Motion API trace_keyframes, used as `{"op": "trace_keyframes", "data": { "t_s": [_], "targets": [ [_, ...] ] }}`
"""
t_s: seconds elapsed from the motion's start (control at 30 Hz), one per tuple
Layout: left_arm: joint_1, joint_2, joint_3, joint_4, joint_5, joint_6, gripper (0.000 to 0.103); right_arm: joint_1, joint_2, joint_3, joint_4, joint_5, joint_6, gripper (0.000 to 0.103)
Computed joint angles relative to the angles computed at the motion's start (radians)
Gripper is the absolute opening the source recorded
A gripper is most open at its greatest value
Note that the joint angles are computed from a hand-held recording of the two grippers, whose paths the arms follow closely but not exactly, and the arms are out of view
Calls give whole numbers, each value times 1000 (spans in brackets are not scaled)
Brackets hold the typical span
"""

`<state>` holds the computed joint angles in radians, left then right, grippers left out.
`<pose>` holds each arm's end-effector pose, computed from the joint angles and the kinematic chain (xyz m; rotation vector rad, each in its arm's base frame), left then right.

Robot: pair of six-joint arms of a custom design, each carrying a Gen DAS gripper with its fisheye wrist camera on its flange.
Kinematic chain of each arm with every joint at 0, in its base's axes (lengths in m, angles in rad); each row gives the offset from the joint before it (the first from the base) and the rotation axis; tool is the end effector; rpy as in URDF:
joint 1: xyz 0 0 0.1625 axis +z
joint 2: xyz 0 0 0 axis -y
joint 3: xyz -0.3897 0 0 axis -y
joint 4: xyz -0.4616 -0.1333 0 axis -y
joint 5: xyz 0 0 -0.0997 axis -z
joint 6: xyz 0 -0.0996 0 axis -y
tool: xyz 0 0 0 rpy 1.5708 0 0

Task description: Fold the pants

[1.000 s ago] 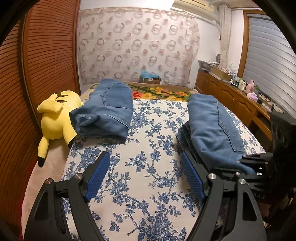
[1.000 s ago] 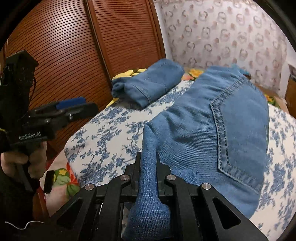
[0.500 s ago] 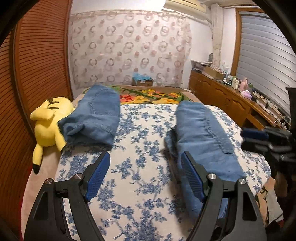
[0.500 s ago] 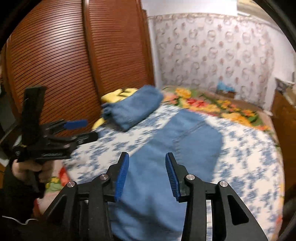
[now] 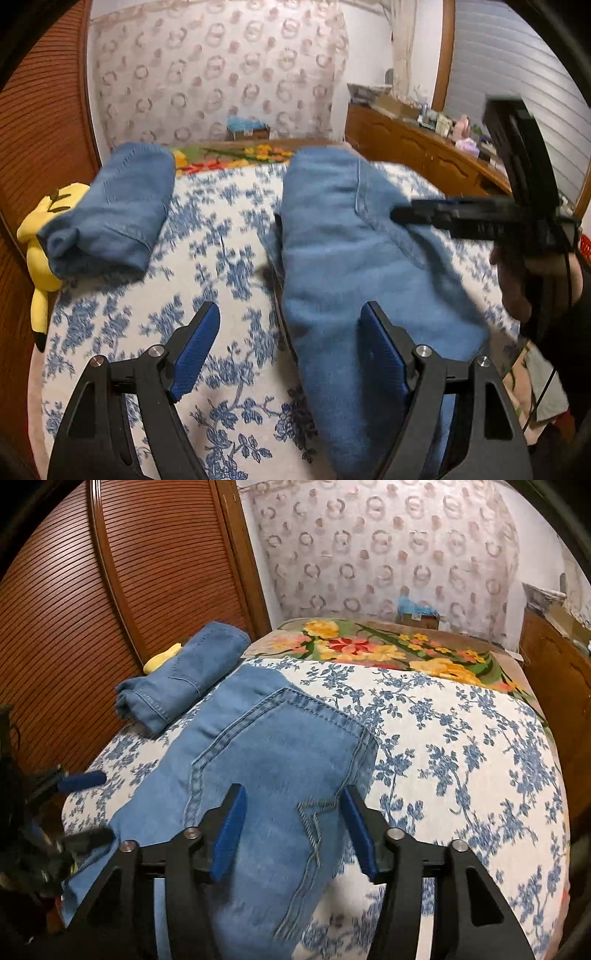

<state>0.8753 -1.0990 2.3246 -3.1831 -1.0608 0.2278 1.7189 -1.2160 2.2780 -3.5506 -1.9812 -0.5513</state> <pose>-0.1541 -0.4685 0.0324 1.0624 2.4400 -0.6668 0.1653 -0.4741 0.1485 0.5831 -2.3105 1.0487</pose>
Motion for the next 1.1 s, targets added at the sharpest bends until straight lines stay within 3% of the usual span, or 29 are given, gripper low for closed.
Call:
{"op": "trace_keyframes", "data": {
  "t_s": [0.3, 0.47, 0.7, 0.87, 0.97, 1.1],
  "targets": [
    [21, 17, 19, 2, 10, 1, 79, -14, 77, -83, 6, -43, -4, 83],
    [30, 19, 23, -7, -9, -5, 79, -47, 50, -67, 41, 1, 44, 85],
    [30, 19, 27, -12, -13, -14, 79, -80, -13, -46, 203, 81, 120, 85],
    [38, 23, 24, -17, -19, -14, 79, -106, -11, -52, 237, 138, 127, 85],
    [39, 24, 24, -21, -21, -16, 79, -111, -14, -60, 263, 154, 129, 78],
    [46, 25, 23, -28, -27, -13, 79, -92, -35, -59, 288, 162, 109, 42]
  ]
}}
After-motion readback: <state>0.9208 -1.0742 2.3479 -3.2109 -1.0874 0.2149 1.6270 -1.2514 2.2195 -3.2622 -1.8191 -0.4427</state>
